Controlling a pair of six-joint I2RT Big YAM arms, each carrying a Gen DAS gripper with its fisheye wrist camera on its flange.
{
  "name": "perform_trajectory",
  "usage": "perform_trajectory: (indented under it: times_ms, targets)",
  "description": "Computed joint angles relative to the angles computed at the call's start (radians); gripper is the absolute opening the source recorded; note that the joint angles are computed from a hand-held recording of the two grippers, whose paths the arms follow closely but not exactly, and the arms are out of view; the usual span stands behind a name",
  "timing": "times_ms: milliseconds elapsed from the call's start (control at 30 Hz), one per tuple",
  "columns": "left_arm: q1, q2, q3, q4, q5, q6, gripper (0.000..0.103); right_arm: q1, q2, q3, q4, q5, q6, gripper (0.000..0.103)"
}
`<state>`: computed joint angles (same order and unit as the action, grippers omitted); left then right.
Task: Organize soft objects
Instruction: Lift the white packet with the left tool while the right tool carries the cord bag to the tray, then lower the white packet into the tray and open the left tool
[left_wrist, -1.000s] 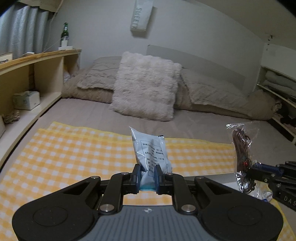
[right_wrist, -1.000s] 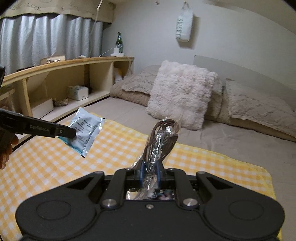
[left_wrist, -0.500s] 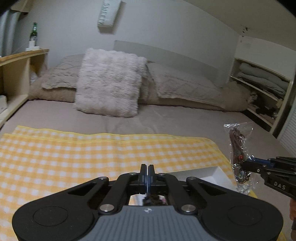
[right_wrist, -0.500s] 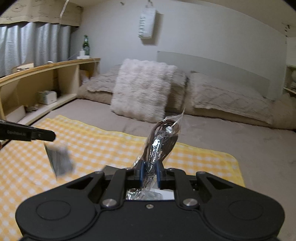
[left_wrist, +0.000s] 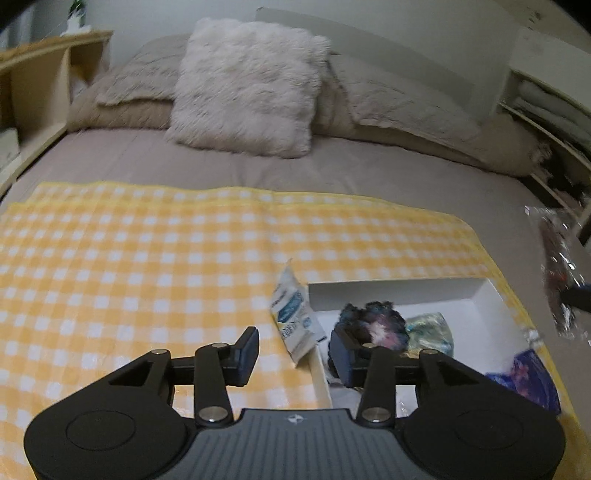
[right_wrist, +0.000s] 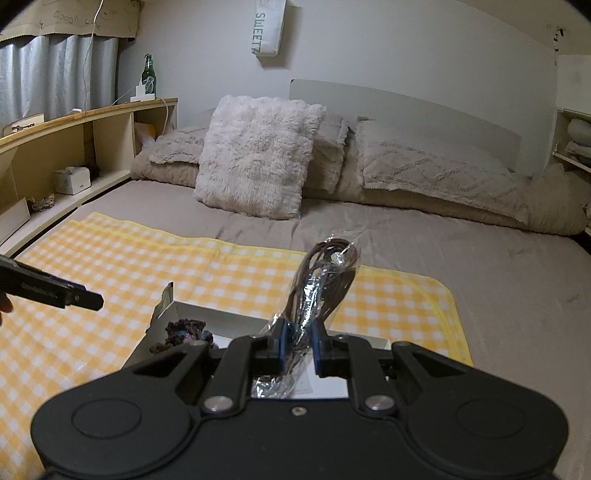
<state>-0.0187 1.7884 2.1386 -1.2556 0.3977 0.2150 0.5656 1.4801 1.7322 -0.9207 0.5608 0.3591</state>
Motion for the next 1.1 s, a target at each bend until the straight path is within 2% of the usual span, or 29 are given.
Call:
perform_trajectory:
  times_ms: [133,233,300,467,633,867,933,1000,1100]
  targets:
    - [0.007,0.038,0.029,0.002,0.068,-0.108,0.049,-0.006,0.006,0.002,0.010,-0.020,0.014,0.014]
    - [-0.012,0.052,0.032,0.015,0.078,-0.162,0.050,-0.011,0.013,0.006,0.020,-0.034,0.011,0.014]
    - [-0.031,0.061,0.024,0.040,0.060,-0.187,0.050,-0.014,0.017,0.007,0.023,-0.044,0.011,0.014]
    - [-0.065,0.112,0.052,0.050,-0.002,-0.238,0.050,-0.024,0.024,0.007,0.022,-0.065,0.011,0.014]
    - [-0.066,0.148,0.069,0.080,-0.051,-0.310,0.048,-0.037,0.022,-0.004,0.024,-0.083,0.008,0.014]
    - [-0.049,0.170,0.093,0.077,-0.006,-0.332,0.048,-0.058,0.024,-0.018,0.019,-0.099,0.026,0.014]
    - [-0.057,0.169,0.090,0.080,-0.026,-0.309,0.047,-0.059,0.024,-0.020,0.018,-0.099,0.031,0.014]
    - [-0.066,0.168,0.088,0.072,-0.067,-0.288,0.041,-0.057,0.026,-0.019,0.017,-0.099,0.031,0.014]
    - [-0.065,0.165,0.082,0.069,-0.097,-0.300,0.038,-0.054,0.021,-0.023,0.021,-0.099,0.021,0.014]
